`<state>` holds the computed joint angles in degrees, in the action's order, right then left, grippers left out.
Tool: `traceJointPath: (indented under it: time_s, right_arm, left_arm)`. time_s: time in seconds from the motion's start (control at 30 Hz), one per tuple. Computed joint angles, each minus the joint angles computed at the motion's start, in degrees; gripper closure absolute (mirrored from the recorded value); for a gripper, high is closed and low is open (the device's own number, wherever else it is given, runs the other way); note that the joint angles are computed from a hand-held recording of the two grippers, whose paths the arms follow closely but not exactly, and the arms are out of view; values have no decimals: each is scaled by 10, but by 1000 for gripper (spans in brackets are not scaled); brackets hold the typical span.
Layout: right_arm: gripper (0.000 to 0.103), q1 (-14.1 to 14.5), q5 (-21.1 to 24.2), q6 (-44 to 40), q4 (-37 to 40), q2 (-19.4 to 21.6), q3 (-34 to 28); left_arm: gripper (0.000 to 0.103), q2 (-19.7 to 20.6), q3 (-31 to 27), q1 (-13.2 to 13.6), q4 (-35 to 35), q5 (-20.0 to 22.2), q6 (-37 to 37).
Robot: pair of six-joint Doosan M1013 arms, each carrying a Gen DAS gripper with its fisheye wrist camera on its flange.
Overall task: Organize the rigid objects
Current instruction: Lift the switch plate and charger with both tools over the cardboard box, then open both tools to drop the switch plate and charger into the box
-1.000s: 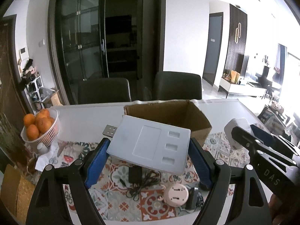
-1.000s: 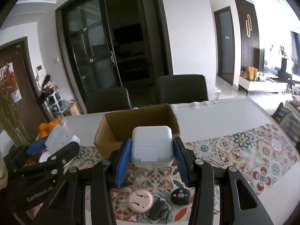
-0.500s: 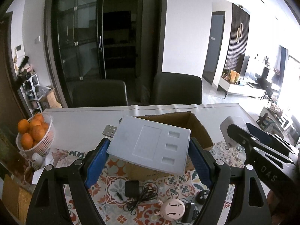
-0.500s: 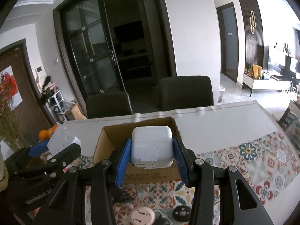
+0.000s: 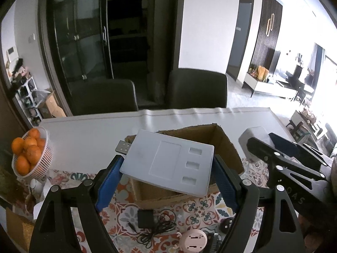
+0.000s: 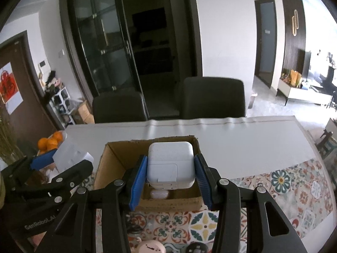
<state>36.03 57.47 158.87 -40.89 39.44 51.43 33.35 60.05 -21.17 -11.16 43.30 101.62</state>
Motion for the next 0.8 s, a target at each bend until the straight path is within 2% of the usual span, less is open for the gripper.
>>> traceJointPath:
  time_s: [0.2, 0.43, 0.8]
  right_arm:
    - [57, -19, 8, -53, 70, 18, -27]
    - [57, -39, 26, -110, 151, 40, -55]
    - [57, -55, 57, -160, 213, 65, -77]
  left_arm:
    - [20, 33, -49, -2, 20, 55, -11]
    - [20, 63, -89, -2, 29, 100, -16]
    - [20, 107, -140, -3, 34, 171, -27]
